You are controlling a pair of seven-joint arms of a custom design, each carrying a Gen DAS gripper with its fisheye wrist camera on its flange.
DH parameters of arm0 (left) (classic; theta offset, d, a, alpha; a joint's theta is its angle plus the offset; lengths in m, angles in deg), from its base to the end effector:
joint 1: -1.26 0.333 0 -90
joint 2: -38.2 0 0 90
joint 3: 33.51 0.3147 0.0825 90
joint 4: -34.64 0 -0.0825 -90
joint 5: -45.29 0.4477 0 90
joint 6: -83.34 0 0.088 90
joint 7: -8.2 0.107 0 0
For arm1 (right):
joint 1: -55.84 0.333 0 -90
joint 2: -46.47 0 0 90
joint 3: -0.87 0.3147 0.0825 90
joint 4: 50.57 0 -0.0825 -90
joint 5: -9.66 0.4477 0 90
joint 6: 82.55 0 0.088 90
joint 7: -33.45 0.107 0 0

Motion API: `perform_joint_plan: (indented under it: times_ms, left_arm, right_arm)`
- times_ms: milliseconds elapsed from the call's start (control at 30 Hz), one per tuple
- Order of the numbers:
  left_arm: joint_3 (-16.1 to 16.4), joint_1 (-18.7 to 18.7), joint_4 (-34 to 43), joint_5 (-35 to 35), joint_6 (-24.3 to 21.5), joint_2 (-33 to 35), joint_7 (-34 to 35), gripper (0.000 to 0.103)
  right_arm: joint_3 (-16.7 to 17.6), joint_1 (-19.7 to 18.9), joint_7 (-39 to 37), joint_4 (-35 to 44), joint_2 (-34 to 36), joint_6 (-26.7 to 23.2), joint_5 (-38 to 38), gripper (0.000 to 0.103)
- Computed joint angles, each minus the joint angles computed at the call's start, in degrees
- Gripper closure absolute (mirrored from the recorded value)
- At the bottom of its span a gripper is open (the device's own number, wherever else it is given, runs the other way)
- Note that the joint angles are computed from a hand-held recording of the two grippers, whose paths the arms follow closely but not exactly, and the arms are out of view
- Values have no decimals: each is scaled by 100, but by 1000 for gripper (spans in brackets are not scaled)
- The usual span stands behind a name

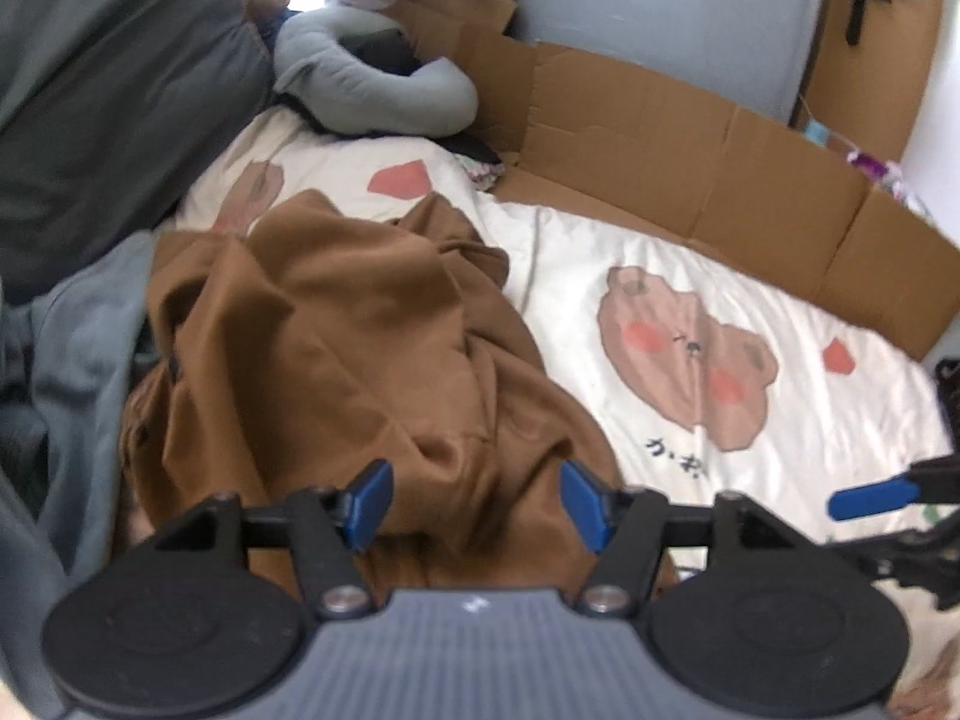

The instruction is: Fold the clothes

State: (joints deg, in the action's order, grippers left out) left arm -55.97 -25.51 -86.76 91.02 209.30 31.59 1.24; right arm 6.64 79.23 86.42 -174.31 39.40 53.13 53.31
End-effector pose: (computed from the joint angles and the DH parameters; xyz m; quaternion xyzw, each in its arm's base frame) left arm 0.4072 -0.4403 0.4597 -0.7772 0.5135 -0.2383 0.2747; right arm 0.5193 0.3003 0.4582 -0.8525 0.4035 0.0769 0.3234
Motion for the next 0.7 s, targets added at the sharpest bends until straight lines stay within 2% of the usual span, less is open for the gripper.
perform_joint_plan:
  times_ms: [167,233,333,367,567,700]
  left_arm:
    - [49,2,107,-46,-116,199,204,46]
    - [69,-11,128,-104,-170,239,294,55]
    - [105,-13,79,-250,-124,196,328,78]
    - [116,-9,52,-292,-59,160,351,90]
    - [169,89,-62,-489,517,-72,540,96]
    - [225,185,217,-682,835,-38,1143,97]
  right_arm:
    - [6,23,-65,-24,-31,-23,19,11]
    - [4,30,-77,-29,-40,-33,36,11]
    - [4,43,-120,-29,-48,-41,70,11]
    - [4,48,-136,-28,-51,-43,81,11]
    - [3,49,-162,-39,-62,-38,58,11]
    - [-12,36,-140,-33,-68,4,82,11]
